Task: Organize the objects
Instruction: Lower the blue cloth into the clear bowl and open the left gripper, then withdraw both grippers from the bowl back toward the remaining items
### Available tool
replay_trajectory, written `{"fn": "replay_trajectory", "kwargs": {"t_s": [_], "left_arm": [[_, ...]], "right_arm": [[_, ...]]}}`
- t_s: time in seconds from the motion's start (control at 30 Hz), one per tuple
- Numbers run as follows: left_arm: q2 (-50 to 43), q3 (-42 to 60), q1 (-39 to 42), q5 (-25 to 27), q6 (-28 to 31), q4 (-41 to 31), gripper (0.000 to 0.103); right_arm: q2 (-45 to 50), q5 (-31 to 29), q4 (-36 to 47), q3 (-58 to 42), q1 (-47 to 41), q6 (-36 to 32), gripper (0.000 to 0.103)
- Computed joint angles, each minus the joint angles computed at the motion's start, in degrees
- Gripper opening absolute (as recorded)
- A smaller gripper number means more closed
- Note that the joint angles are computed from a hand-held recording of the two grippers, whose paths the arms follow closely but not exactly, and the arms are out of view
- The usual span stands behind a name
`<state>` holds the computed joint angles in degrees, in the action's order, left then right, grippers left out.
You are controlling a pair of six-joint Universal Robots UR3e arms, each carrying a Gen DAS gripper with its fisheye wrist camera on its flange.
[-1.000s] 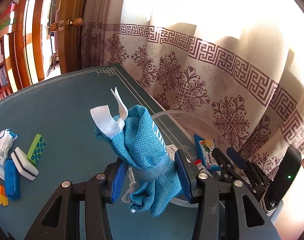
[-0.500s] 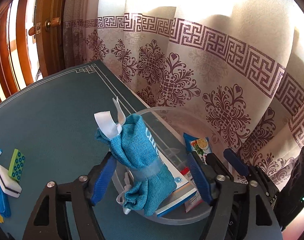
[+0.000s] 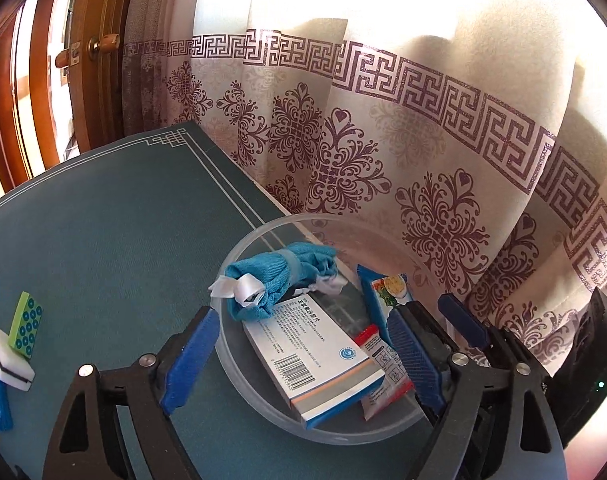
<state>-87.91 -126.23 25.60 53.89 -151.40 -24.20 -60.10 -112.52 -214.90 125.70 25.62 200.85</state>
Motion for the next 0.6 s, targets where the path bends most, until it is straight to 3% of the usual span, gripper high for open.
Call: {"fn": "replay_trajectory", "kwargs": {"t_s": [0.4, 0.6], "left_arm": [[10.69, -10.21, 7.19, -1.64, 8.13, -4.94, 0.093], [8.14, -11.63, 6.31, 1.21, 7.32, -1.62, 0.093]], "right_arm": [[-0.08, 0.35, -0.09, 0.05, -0.82, 1.13, 0.043], [-0.07, 0.07, -0.21, 0.08, -0.85, 1.44, 0.042]]}}
